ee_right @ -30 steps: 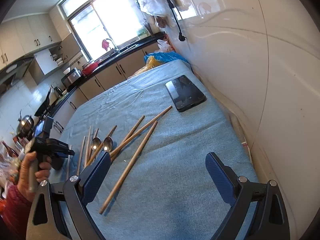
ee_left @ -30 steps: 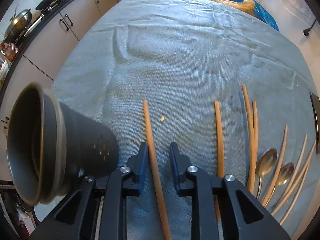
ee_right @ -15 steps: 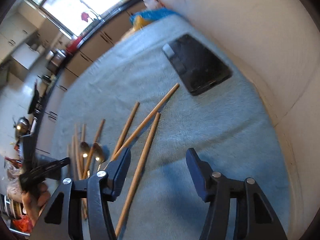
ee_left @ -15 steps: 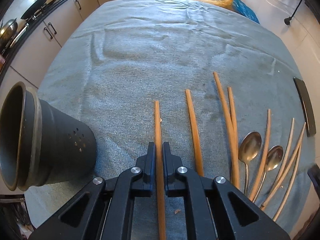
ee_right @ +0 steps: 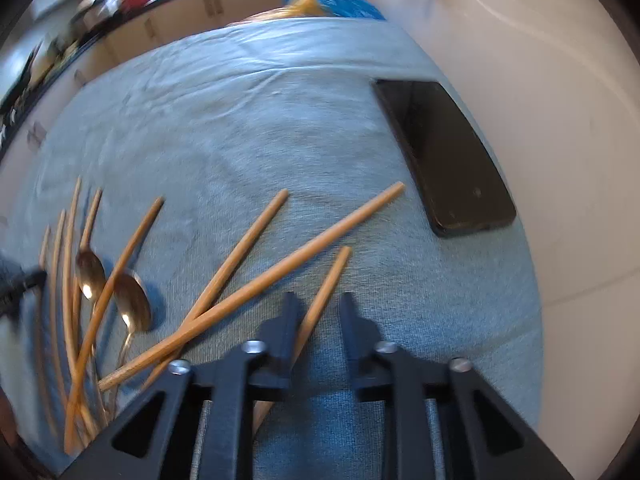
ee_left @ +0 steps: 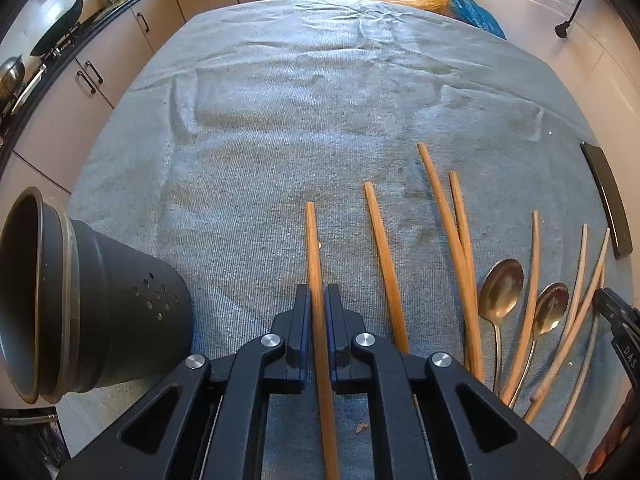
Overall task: Organize utensils
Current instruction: 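Grasp a wooden chopstick with the left tool while the right tool grasps another chopstick, then lift both chopsticks upright and carry them toward the black holder cup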
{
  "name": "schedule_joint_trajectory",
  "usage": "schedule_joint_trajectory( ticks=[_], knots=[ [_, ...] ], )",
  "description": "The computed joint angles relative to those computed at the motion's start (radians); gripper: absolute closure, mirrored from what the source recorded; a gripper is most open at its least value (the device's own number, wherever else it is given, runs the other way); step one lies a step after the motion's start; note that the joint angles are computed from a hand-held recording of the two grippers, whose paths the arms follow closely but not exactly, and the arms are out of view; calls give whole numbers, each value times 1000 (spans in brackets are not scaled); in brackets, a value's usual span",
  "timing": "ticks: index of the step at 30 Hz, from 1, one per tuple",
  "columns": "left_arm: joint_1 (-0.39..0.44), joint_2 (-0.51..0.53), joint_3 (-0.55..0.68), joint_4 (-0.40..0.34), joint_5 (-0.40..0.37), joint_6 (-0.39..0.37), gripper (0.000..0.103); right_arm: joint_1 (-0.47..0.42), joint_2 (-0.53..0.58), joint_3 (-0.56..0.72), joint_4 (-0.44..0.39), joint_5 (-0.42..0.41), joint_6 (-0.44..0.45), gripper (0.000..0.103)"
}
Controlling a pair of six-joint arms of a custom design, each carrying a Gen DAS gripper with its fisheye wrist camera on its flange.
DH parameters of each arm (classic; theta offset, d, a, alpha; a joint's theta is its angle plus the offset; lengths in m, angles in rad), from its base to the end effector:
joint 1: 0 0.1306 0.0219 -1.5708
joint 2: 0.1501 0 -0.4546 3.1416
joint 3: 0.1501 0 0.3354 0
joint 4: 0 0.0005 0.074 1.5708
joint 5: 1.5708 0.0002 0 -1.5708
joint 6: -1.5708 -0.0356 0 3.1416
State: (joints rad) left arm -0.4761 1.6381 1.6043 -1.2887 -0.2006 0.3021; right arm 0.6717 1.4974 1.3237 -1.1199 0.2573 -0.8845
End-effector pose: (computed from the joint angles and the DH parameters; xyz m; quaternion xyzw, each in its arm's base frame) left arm 0.4312 -0.2149 0.4576 0.0734 0.9847 0.0452 0.1517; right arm 0.3320 0.2518 0.4216 0.1219 0.9748 0.0057 0.1868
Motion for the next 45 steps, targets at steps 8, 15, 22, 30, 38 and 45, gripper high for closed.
schedule_joint_trajectory(
  ticks=[8,15,22,30,38,45],
  knots=[
    [-3,-80,-121,139,100,-7,97,6,-110,-87,139,-24,-80,97],
    [-18,-220,-183,251,122,-40,97,115,-226,-110,222,119,-131,97],
    [-55,-339,-199,320,68,-60,97,294,-279,-82,288,436,-108,97],
    [-54,-416,-213,331,55,-66,97,405,-255,-52,380,639,-34,97],
    [-40,-455,-224,334,61,-58,97,418,-243,-33,464,637,36,97],
    [-16,-486,-203,329,78,-61,97,407,-220,-1,546,575,95,97]
  ],
)
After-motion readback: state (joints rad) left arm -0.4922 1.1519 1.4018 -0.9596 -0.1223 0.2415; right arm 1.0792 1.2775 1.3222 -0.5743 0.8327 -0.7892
